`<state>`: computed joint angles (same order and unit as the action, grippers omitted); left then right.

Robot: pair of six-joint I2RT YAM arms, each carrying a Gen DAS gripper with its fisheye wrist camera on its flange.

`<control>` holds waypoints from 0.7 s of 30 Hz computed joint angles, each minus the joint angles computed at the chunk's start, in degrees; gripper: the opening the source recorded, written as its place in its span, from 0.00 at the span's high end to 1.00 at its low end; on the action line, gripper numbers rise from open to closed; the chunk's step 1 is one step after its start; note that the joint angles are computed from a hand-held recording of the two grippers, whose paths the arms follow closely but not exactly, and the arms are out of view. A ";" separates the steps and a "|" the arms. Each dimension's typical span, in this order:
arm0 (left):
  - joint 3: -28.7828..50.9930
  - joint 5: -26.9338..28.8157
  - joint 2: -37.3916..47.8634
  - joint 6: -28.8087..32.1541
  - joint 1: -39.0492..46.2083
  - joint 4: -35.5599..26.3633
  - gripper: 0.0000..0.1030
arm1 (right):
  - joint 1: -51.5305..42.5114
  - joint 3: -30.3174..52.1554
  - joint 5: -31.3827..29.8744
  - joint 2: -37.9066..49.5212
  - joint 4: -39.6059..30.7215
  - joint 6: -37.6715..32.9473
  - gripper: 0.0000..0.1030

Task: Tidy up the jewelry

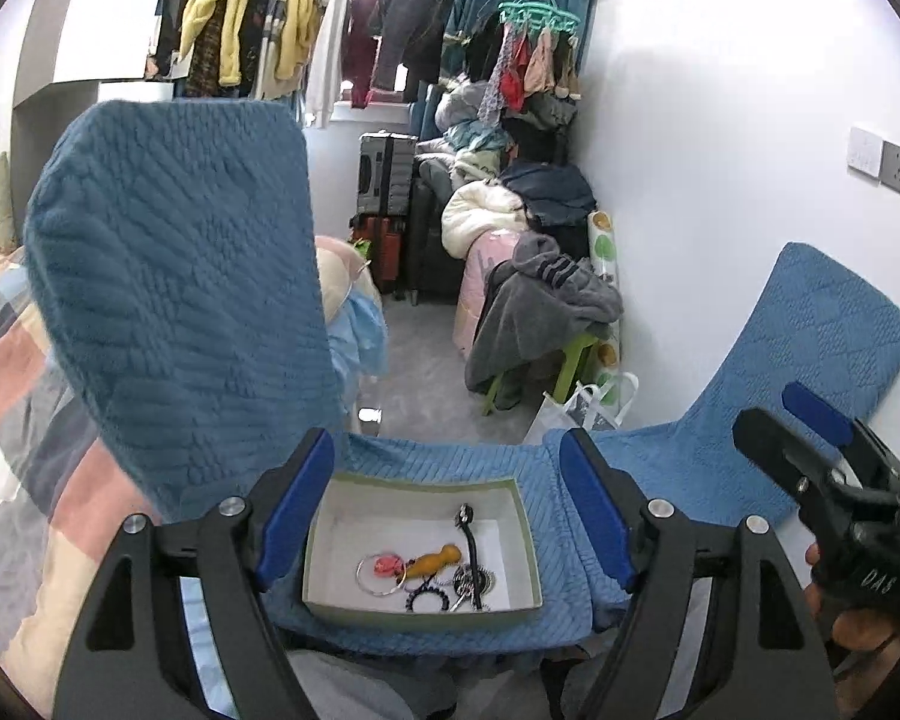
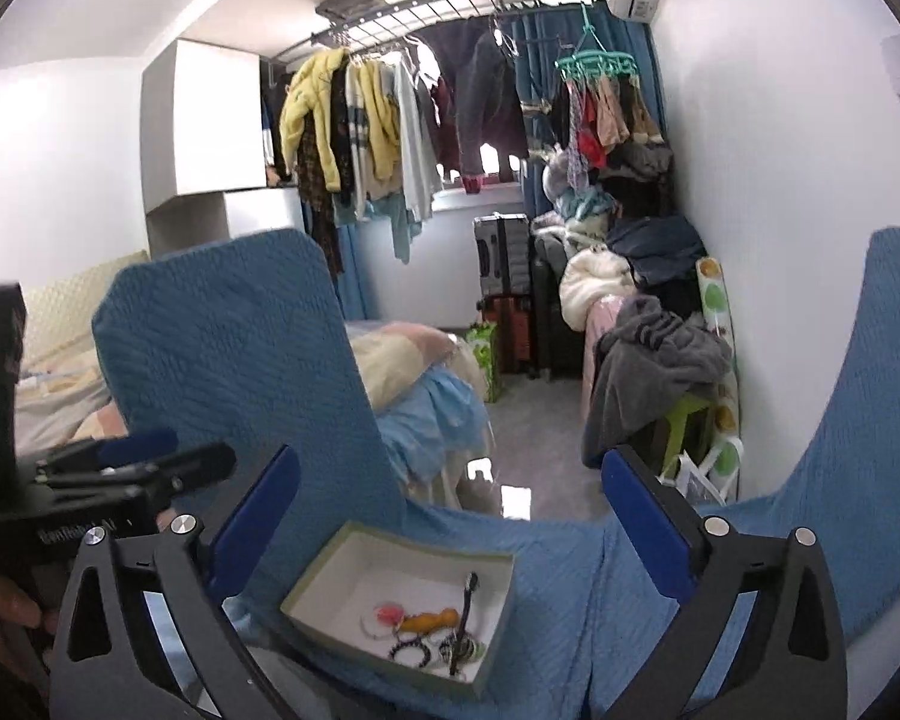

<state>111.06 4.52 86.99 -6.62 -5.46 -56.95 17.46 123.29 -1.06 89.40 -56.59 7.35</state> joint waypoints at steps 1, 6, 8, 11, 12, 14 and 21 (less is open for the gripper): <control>-1.09 -1.13 -0.57 -0.08 -0.53 0.01 0.24 | 0.04 -1.90 0.03 -1.08 0.44 0.18 0.00; -7.34 -1.30 -3.68 -1.06 -0.69 1.50 0.24 | 0.26 -8.96 -0.41 -4.69 0.17 0.03 0.00; -9.34 -2.21 -4.76 -1.16 -0.87 1.89 0.24 | 0.08 -11.65 -0.51 -6.19 0.08 0.22 0.00; -11.64 -2.00 -6.41 -1.48 -0.43 1.90 0.24 | -0.52 -15.27 -0.53 -7.98 -0.08 0.41 0.00; -12.41 -2.20 -6.77 -1.67 -0.38 2.02 0.24 | -0.63 -16.34 -0.33 -8.59 -0.21 0.60 0.00; -13.15 -2.17 -7.02 -1.83 -0.53 1.75 0.24 | -0.53 -17.64 0.64 -9.36 -1.02 1.01 0.00; -15.57 -5.13 -7.50 -1.45 -2.84 1.31 0.24 | 0.75 -22.22 2.20 -12.00 -1.28 2.64 0.00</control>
